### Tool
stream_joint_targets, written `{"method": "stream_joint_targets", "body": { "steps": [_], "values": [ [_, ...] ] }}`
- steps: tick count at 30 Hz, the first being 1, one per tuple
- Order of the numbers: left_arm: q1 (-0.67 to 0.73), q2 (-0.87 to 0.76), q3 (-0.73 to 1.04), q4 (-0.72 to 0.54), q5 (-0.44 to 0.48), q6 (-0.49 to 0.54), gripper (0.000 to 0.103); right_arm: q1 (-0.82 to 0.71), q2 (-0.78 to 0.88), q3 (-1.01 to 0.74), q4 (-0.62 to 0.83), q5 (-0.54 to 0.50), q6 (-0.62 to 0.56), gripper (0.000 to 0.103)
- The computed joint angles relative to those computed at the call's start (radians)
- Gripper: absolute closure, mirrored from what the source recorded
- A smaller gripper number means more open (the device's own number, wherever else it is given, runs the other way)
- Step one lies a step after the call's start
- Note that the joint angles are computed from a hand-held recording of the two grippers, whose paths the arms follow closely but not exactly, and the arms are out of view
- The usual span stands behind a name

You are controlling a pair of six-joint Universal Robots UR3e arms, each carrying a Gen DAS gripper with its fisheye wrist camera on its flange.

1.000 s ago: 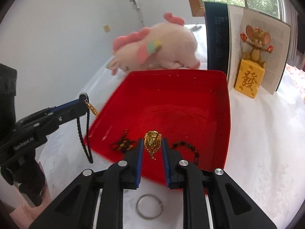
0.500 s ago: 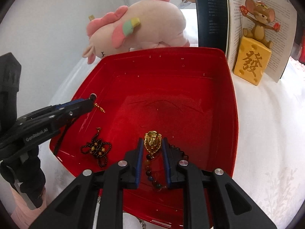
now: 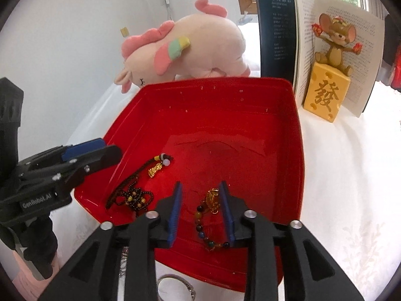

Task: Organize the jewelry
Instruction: 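Carry the cord and gold pendant into the red tin and open both tools, then withdraw both tools from the tin back over the table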

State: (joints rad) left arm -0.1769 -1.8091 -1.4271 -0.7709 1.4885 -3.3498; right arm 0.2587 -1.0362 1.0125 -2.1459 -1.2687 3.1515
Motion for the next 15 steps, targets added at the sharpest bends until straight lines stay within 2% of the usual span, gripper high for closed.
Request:
{"method": "stream_joint_targets", "body": {
  "steps": [3,5,8,10,15],
  "values": [
    [-0.01,0.013,-0.01,0.005,0.013,-0.008,0.042,0.004,-0.023,0.028,-0.033,-0.015,0.004,0.062],
    [-0.018,0.026,-0.023,0.017,0.034,-0.012,0.033,0.01,-0.043,0.054,-0.062,-0.035,0.011,0.056],
    [-0.027,0.058,-0.061,0.053,0.069,-0.021,0.019,0.02,-0.076,0.099,-0.106,-0.07,0.012,0.041],
    [-0.025,0.084,-0.091,0.073,0.076,-0.026,0.014,0.032,-0.102,0.133,-0.146,-0.106,0.01,0.03],
    [-0.016,0.156,-0.166,0.114,0.085,-0.042,0.01,0.064,-0.156,0.19,-0.198,-0.191,0.022,0.016]
  ]
}}
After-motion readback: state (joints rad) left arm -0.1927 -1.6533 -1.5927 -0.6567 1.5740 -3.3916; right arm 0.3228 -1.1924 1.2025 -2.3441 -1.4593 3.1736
